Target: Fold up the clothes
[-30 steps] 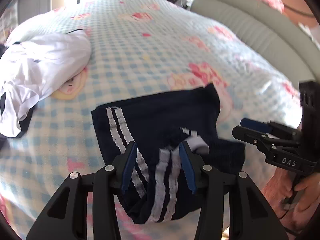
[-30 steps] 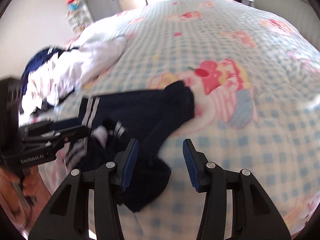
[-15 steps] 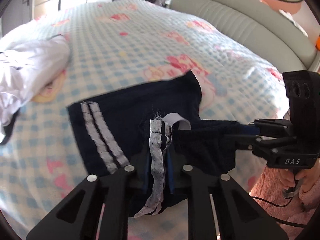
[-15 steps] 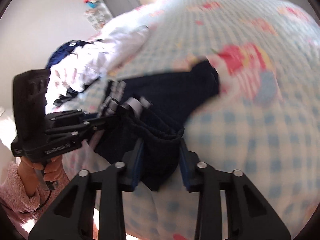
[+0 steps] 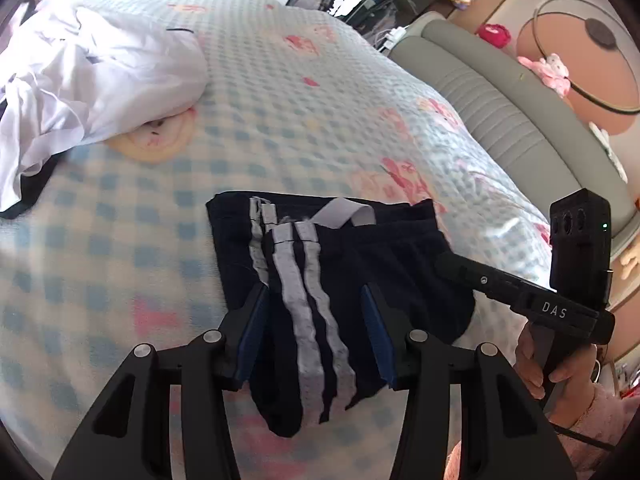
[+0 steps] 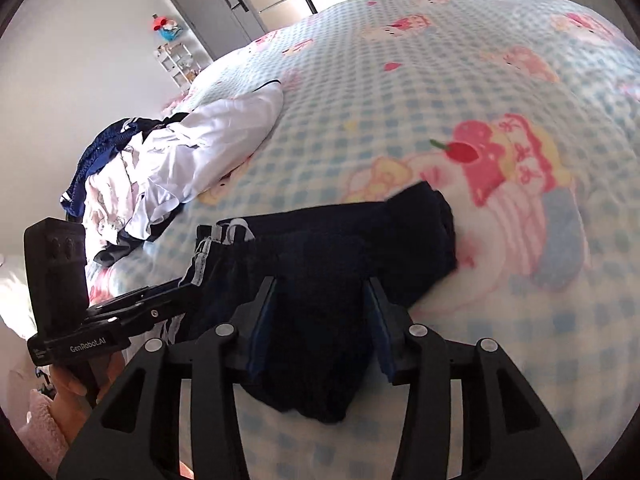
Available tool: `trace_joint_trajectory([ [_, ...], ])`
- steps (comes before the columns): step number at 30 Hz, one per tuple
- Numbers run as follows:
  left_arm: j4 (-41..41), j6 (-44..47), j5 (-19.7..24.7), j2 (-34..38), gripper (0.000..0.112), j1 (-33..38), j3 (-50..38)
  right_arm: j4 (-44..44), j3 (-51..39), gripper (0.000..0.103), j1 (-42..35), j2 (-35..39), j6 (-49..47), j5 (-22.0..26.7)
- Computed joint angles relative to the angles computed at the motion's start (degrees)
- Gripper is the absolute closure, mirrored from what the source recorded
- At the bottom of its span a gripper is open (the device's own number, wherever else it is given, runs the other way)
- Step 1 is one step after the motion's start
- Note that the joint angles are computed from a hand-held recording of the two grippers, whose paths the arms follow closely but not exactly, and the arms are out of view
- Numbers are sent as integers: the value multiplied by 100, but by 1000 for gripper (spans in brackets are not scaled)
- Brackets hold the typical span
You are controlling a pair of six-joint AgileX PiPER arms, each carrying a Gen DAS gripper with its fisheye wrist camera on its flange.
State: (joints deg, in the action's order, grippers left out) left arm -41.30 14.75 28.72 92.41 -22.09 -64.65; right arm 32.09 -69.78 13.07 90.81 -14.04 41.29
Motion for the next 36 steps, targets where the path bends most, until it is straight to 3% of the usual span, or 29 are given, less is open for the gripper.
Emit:
trace_joint_trajectory([
  [3, -76, 284, -36, 23, 61, -184, -33, 1102, 649, 52, -524, -410, -438, 92],
  [5, 725, -465, -36, 138, 61, -359, -156, 1610, 753, 51, -689, -409, -738, 301],
  [7, 1318, -1121, 80, 341, 61, -451, -282, 1201, 597, 51, -503, -362, -490, 356],
  [10, 1498, -1488, 33, 382, 61, -482, -259, 685, 290, 51, -127, -190, -204, 364],
  [13, 996, -1149, -86, 305, 61, -341, -203, 499, -40, 51, -1, -47, -189, 384],
  [15, 491, -759, -120, 327, 59, -184, -208, 275, -464, 42, 63, 277, -84, 408],
  [16, 433, -737, -29, 413, 59, -140, -273, 202, -819, 42, 40, 642, 47, 671],
  [17, 383, -722, 64, 501, 59, -97, -341, 128, -1200, 46, 19, 1011, 182, 957],
  [18, 370, -734, 134, 575, 61, -70, -399, 71, -1512, 64, 16, 1325, 255, 1237],
  [19, 531, -852, 71, 557, 63, -131, -384, -45, -1653, 68, 70, 1441, 258, 1288],
  [21, 479, -700, -73, 412, 63, -192, -290, 170, -1416, 81, 130, 1138, -238, 947],
  [23, 22, -256, -314, 214, 63, -160, -89, 1190, -1100, 84, -20, 698, -1266, 808],
  [25, -576, 311, -517, 47, 61, -92, 95, 1832, -939, 84, -121, 435, -2067, 784],
  [27, -692, 388, -487, 70, 61, -11, 89, 1794, -990, 83, -114, 334, -2117, 757],
  [30, -217, -118, -408, 247, 61, -19, -40, 507, -1217, 66, -82, 781, -833, 716],
  [32, -101, -151, -597, 208, 61, -136, 5, -69, -1297, 66, -139, 1128, -192, 881],
  [36, 1067, -932, -415, 349, 62, -365, -246, 466, -776, 62, -257, 885, -549, 577],
])
